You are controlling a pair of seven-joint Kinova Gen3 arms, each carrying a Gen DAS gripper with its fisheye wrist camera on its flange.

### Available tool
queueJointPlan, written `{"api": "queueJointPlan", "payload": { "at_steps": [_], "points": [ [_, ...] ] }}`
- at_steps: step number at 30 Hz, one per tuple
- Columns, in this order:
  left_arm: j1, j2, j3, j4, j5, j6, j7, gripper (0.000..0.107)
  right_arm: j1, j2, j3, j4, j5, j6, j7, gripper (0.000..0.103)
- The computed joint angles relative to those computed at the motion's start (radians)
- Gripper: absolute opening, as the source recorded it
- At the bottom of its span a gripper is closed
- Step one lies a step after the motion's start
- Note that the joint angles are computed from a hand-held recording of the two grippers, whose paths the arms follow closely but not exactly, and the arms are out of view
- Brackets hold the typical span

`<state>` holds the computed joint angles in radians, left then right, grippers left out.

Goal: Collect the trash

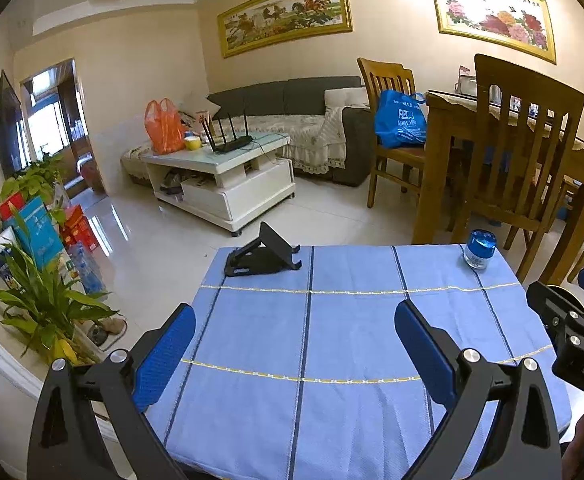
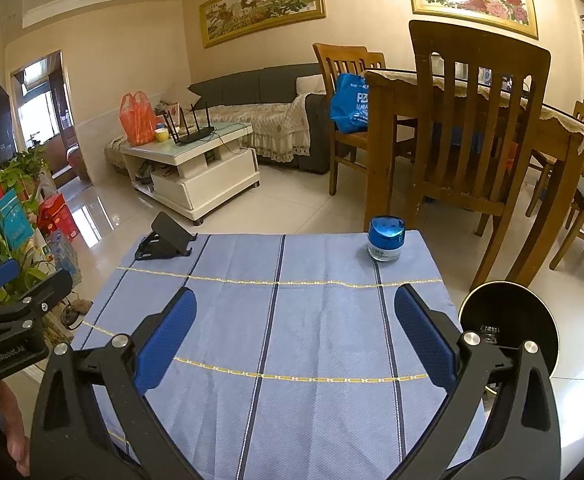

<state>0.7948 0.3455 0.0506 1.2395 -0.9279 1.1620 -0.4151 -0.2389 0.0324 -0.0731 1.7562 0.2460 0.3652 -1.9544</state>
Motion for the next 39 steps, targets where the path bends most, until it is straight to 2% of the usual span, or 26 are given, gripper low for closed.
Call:
{"api": "queueJointPlan", "payload": {
  "at_steps": [9, 14, 22, 25, 27, 29, 30, 34, 39],
  "points": [
    [-0.001, -0.010, 0.004, 0.015, -0.013, -0.012, 0.010, 0.096, 0.003, -0.004, -0.001, -0.002, -0.021, 0.002, 0.020, 0.098],
    [-0.024, -0.027, 0.015, 0.033, 0.014, -0.048, -0.004, 0.096, 0.003, -0.005, -0.003, -0.001, -0.027, 0.002, 0.027, 0.098],
    [-0.033, -0.024, 0.015, 0.028, 0.038, -0.053, -0.020, 0.096, 0.005, -0.007, -0.004, -0.002, -0.043, 0.004, 0.040, 0.098],
    [-0.080, -0.054, 0.040, 0.064, 0.091, -0.133, -0.050, 0.096, 0.007, -0.007, -0.004, -0.003, -0.054, 0.009, 0.050, 0.098],
    [-0.076, -0.063, 0.034, 0.080, 0.084, -0.147, -0.024, 0.097, 0.007, -0.007, -0.005, -0.003, -0.057, 0.013, 0.050, 0.098],
    [-0.046, -0.071, 0.007, 0.095, 0.052, -0.141, 0.039, 0.096, 0.010, -0.008, -0.004, -0.002, -0.068, 0.013, 0.061, 0.098],
    [-0.052, -0.070, 0.018, 0.094, 0.039, -0.134, 0.047, 0.096, 0.009, -0.010, -0.004, 0.000, -0.063, 0.014, 0.055, 0.098],
    [-0.039, -0.048, 0.023, 0.071, -0.012, -0.083, 0.030, 0.096, 0.015, -0.006, -0.003, 0.000, -0.093, 0.014, 0.083, 0.098],
    [-0.061, -0.049, 0.027, 0.066, 0.033, -0.098, -0.006, 0.096, 0.026, 0.000, -0.008, -0.006, -0.120, 0.023, 0.110, 0.098]
  ]
}}
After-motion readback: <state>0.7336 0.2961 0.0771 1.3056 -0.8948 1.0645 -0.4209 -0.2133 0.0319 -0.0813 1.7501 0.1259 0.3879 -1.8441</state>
